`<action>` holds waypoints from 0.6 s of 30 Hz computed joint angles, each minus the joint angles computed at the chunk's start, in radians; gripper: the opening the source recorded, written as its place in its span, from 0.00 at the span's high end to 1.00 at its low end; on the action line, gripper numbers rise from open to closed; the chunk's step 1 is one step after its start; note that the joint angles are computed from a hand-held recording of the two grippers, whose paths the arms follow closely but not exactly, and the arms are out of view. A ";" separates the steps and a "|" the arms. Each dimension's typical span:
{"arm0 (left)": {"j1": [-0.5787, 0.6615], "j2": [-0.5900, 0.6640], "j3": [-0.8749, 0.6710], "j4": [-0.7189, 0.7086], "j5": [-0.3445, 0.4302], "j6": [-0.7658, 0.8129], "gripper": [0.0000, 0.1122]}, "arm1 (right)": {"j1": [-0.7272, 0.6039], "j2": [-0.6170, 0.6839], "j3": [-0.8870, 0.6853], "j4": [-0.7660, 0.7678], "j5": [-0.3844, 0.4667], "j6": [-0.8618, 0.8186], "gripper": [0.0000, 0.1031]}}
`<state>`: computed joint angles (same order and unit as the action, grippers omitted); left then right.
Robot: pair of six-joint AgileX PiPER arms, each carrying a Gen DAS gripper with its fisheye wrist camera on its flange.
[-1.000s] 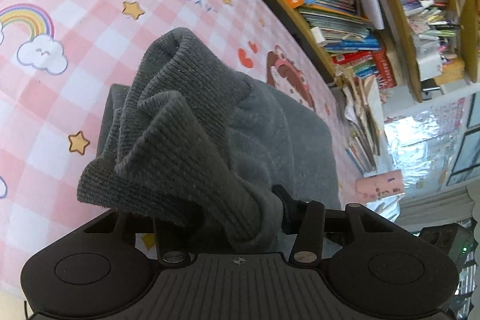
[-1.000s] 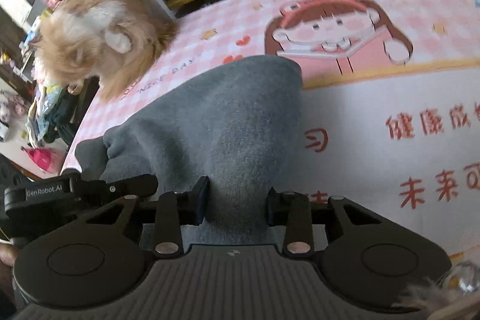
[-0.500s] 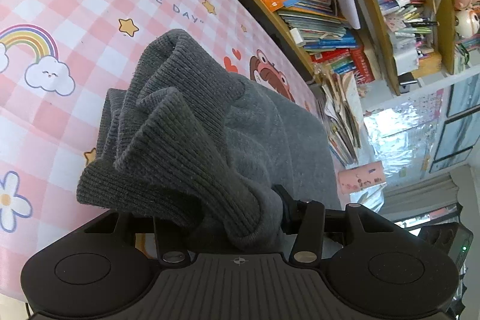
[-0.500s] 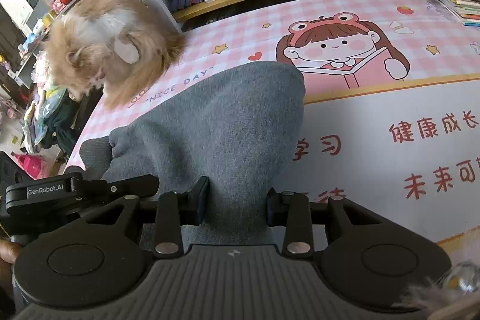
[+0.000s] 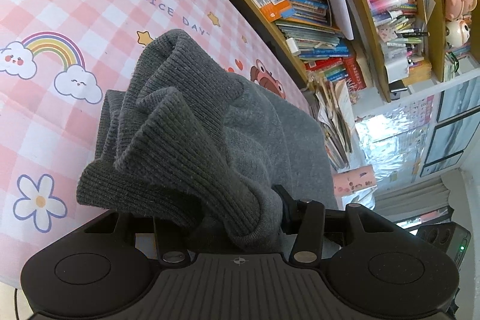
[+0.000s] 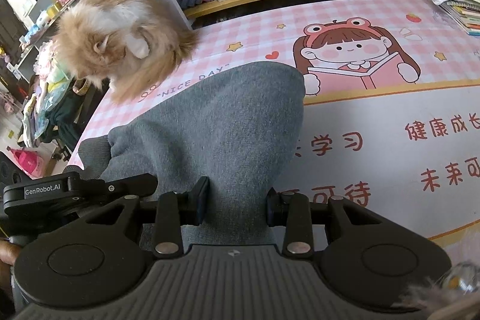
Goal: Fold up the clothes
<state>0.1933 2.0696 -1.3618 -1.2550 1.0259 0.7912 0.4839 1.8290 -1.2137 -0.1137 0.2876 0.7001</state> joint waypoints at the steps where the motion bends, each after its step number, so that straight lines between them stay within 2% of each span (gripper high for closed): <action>1: -0.001 0.001 -0.001 -0.001 -0.001 -0.001 0.58 | -0.002 0.000 0.000 0.003 -0.001 -0.005 0.68; 6: -0.019 0.009 -0.017 -0.001 -0.013 -0.019 0.58 | -0.018 0.000 0.000 0.037 -0.003 -0.052 0.68; 9: -0.041 0.021 -0.039 0.000 -0.029 -0.036 0.58 | -0.046 0.002 0.003 0.107 -0.011 -0.136 0.68; 14: -0.089 0.046 -0.085 0.001 -0.074 -0.077 0.58 | -0.113 0.023 -0.015 0.307 -0.012 -0.382 0.68; 18: -0.140 0.070 -0.134 0.002 -0.122 -0.120 0.58 | -0.184 0.047 -0.043 0.511 0.006 -0.639 0.68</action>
<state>0.0533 2.1398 -1.4959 -1.2534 0.9041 0.6714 0.2999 1.8759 -1.2562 0.3974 0.2932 0.0610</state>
